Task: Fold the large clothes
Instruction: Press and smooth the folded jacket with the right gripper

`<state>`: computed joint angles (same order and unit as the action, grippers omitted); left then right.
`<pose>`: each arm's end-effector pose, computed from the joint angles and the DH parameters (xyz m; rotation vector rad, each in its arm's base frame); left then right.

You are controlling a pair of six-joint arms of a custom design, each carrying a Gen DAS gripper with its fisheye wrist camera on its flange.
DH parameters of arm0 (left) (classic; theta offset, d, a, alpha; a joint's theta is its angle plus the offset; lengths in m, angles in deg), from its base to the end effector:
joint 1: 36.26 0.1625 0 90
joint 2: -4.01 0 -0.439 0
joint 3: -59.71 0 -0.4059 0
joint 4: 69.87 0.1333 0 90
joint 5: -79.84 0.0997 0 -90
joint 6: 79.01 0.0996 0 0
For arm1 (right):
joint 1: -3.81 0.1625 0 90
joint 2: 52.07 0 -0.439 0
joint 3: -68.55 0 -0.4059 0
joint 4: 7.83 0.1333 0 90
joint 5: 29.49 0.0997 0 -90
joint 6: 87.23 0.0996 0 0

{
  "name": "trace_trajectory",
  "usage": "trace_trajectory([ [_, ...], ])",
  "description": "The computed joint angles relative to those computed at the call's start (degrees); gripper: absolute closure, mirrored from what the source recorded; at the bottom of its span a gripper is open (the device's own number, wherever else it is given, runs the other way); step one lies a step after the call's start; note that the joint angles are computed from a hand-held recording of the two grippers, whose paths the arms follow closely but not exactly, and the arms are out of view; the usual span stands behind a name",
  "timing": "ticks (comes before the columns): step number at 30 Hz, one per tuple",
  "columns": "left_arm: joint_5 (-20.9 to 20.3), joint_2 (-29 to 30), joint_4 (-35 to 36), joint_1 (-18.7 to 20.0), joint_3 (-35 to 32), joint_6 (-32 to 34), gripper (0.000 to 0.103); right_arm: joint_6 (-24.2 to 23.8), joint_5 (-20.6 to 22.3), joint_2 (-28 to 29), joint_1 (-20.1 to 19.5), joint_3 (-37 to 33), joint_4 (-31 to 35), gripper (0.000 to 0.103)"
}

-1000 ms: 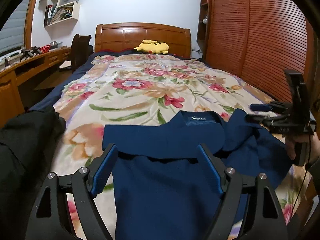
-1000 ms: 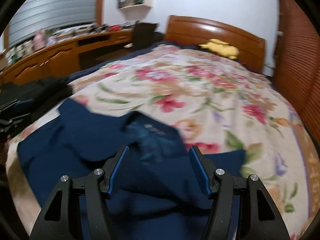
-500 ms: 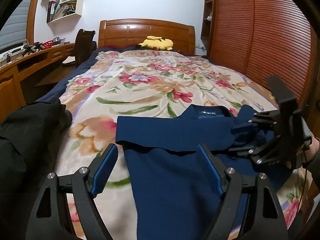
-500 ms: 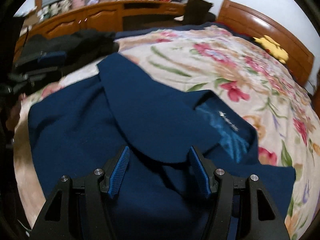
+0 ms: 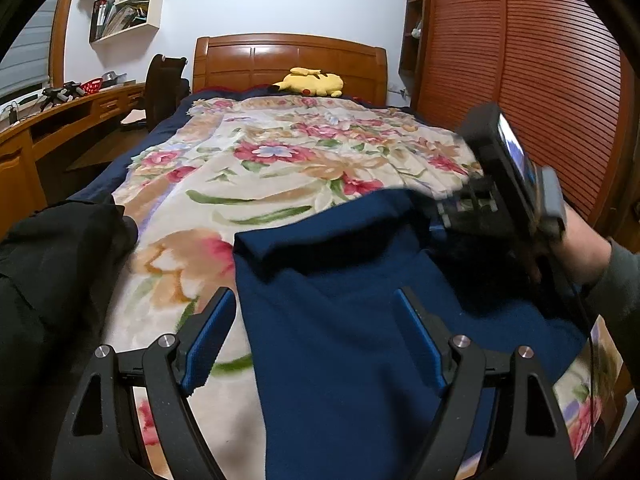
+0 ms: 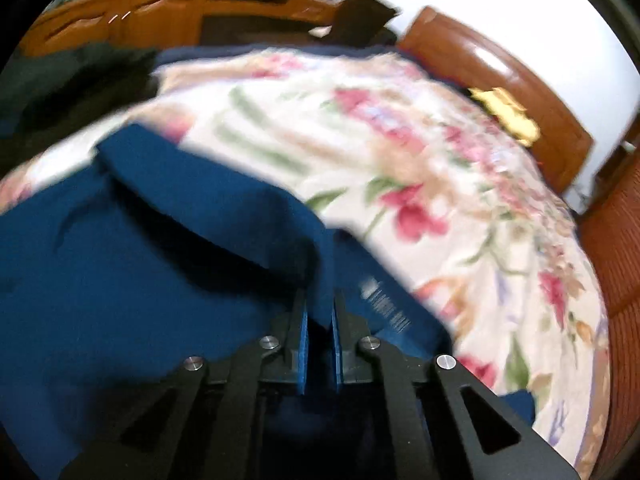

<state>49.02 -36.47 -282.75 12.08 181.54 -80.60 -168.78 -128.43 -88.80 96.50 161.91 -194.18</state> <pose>-0.1711 -0.5216 0.0741 0.3005 2.1701 -1.2031 0.1512 -0.7083 0.0741 1.6404 -1.9205 0.5790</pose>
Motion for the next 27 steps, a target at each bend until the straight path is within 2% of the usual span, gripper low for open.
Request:
trace_trajectory([
  [2,-0.27,0.10,0.14,0.02,-0.16,0.05,0.022,2.47,1.16,1.32,0.58,-1.93,-3.43,0.094],
  [6,-0.81,0.40,0.43,0.12,-0.48,0.34,0.022,11.03,3.72,1.60,1.16,-4.57,-5.96,0.093],
  [7,-0.93,0.46,0.55,0.11,-0.57,0.31,0.022,12.74,4.43,1.03,1.08,-4.50,-5.40,0.087],
  [8,-1.15,0.57,0.51,0.07,-0.67,0.38,0.022,13.79,5.16,0.41,0.92,-4.49,-4.10,0.073],
  [10,-1.43,0.78,0.44,-0.07,-0.88,0.56,0.022,13.34,6.95,-1.32,0.01,-2.86,-3.51,0.057],
  [14,-1.40,1.50,0.38,-0.69,-1.37,1.13,0.022,10.79,7.44,-4.83,-2.75,0.14,-3.50,0.056],
  [19,-1.23,2.41,0.46,-1.26,-2.10,1.88,0.022,11.19,8.41,-10.08,-6.27,2.63,-0.93,0.056],
  [27,-1.20,3.71,1.05,-1.46,-3.88,2.33,0.022,9.43,6.55,-12.86,-6.37,3.95,8.47,0.056],
])
